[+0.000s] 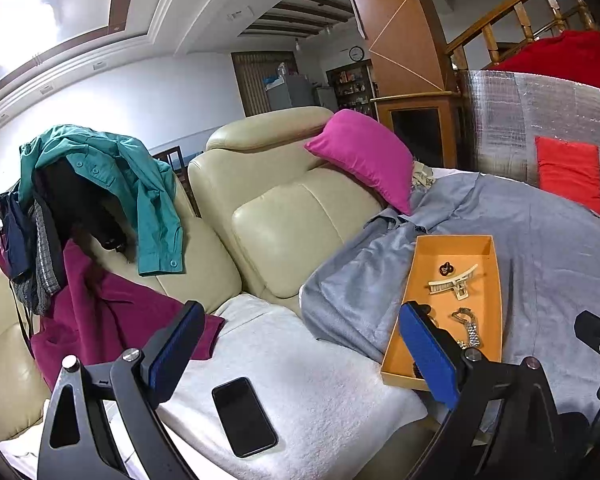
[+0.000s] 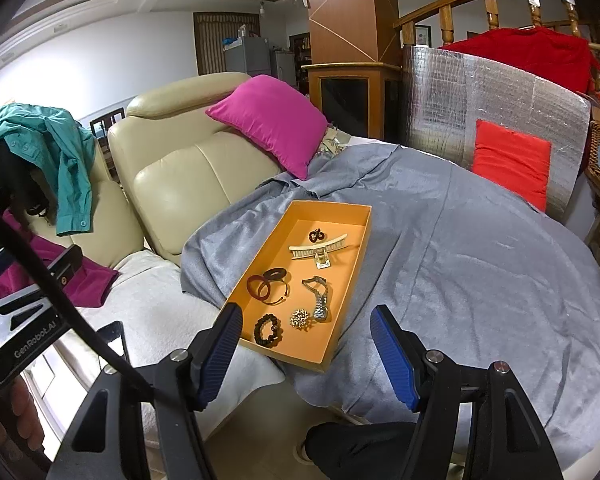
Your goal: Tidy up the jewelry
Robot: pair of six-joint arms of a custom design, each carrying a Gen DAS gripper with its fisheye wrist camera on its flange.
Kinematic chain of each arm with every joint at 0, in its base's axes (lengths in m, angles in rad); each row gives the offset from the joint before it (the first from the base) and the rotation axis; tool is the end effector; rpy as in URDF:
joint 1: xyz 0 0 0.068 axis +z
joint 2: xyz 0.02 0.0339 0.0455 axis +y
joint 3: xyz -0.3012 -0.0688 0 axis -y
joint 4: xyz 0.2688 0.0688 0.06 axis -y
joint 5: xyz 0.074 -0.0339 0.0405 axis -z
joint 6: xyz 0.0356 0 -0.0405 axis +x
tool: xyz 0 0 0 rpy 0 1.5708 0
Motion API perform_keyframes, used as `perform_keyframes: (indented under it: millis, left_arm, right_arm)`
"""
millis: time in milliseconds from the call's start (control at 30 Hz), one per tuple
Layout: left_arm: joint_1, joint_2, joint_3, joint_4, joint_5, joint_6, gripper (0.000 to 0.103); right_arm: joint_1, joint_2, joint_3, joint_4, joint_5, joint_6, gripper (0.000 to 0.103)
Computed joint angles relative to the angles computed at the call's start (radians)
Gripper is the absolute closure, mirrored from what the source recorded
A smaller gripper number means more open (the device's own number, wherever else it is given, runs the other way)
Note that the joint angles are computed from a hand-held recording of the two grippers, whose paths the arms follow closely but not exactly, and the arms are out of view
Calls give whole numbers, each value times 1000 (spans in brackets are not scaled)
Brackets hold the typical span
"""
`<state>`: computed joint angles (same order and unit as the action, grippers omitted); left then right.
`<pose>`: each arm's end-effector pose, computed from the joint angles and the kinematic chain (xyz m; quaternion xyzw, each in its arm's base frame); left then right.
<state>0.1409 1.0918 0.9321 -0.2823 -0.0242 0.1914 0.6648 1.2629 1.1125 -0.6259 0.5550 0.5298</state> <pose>0.2525 0.0367 0.3504 0.0149 0.8447 0.0985 0.5258 0.2303 0.1567 0.3465 0.0459 0.8920 0.0004 0.4497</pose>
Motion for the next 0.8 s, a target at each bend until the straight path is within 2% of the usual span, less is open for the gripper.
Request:
perform_keyframes:
  millis: [800]
  left_arm:
    - [39, 79, 3, 42, 44, 17, 6]
  right_arm:
    - [-31, 97, 46, 0, -6, 2, 33]
